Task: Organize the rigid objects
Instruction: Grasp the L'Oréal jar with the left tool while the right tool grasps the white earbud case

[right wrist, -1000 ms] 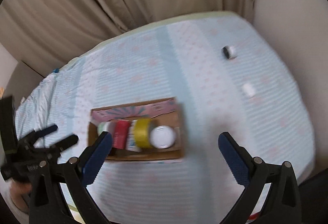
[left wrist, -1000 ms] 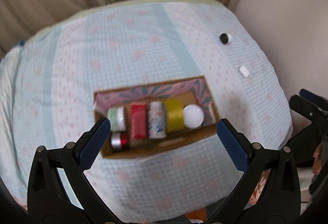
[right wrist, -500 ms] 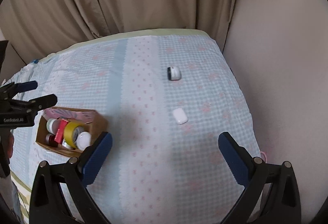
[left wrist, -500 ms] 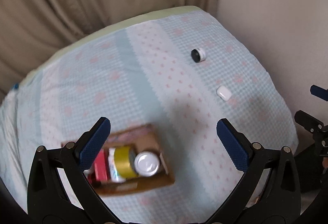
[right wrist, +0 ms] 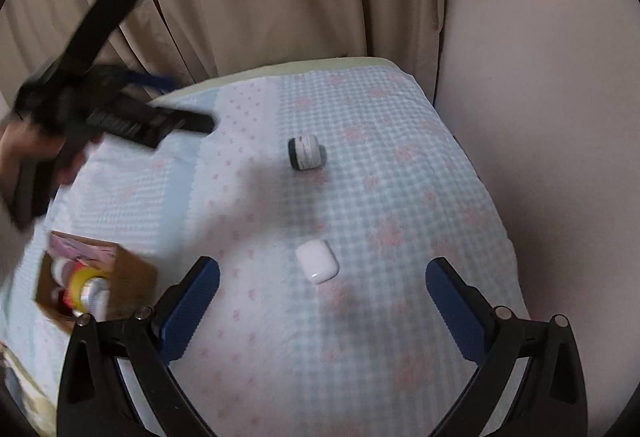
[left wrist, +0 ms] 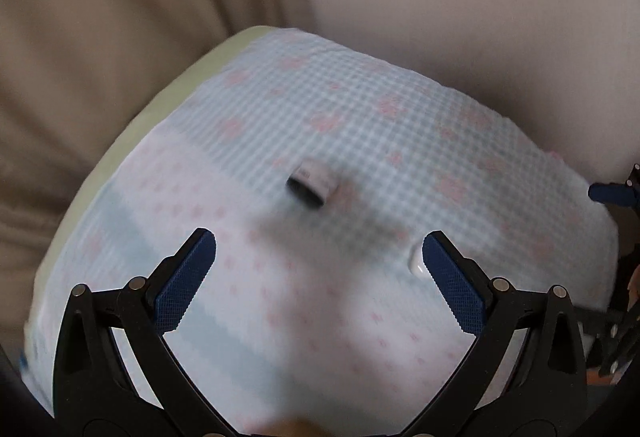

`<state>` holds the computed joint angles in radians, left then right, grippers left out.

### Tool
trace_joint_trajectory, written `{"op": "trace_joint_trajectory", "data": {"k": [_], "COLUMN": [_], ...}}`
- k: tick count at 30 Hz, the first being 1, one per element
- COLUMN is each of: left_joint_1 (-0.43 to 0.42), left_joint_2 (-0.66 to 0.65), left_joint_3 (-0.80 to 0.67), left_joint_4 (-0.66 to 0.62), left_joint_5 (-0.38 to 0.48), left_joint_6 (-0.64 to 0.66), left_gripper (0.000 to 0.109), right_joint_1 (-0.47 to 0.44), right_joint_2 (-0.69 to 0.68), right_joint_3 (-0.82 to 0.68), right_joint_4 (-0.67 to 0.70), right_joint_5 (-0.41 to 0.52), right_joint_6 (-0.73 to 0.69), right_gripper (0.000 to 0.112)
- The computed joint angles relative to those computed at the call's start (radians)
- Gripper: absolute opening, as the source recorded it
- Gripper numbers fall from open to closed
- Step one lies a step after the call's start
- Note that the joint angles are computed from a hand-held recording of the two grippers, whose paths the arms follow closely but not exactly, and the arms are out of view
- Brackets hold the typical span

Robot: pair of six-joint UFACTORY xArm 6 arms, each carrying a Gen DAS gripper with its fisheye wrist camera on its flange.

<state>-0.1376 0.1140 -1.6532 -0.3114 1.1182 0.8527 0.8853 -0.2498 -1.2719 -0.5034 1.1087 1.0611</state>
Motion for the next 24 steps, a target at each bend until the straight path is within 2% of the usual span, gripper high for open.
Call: {"op": "trace_joint_trajectory", "data": {"k": [5,12,14,15,21,23,24], "left_joint_1": [-0.050,-0.063,-0.069,-0.071,-0.075,-0.073,-0.072], "left_joint_2": [0.186,0.338,0.375,0.383,0.439,0.465,0.477], "left_joint_3": [-0.053,-0.130,-0.147,-0.148,-0.190,-0.228,-0.244], "left_joint_4": [0.025,0.007,0.016,0.021,-0.004,-0.020,-0.025], "left_joint_5": [-0.094,-0.092,-0.095,-0.099,-0.079,-0.053,-0.046], "left_joint_6": [0.128,0.243,0.282,0.293,0.359,0.369,0.367], "left_gripper": [0.101,0.093,0.082,0.079,0.077,0.075,0.072], "right_joint_1": [-0.045,-0.122,-0.139,-0.149,-0.159,-0.158,-0.157], "right_joint_2": [0.045,0.151,0.174,0.187,0.230,0.247,0.255], "right_joint_3": [0.133,0.226,0.231,0.234,0.226,0.214,0.205], "right_joint_4": [-0.063,-0.067,-0.069,-0.071,-0.137,-0.111,-0.087], "right_joint_5": [-0.166,-0.368,-0.400,-0.425,-0.478,-0.491,-0.489], "right_joint_6": [0.017,0.018,0.000,-0.013,-0.051,-0.096,-0.131], "right_gripper": [0.102,0.087,0.080,0.075,0.066,0.057,0.049]}}
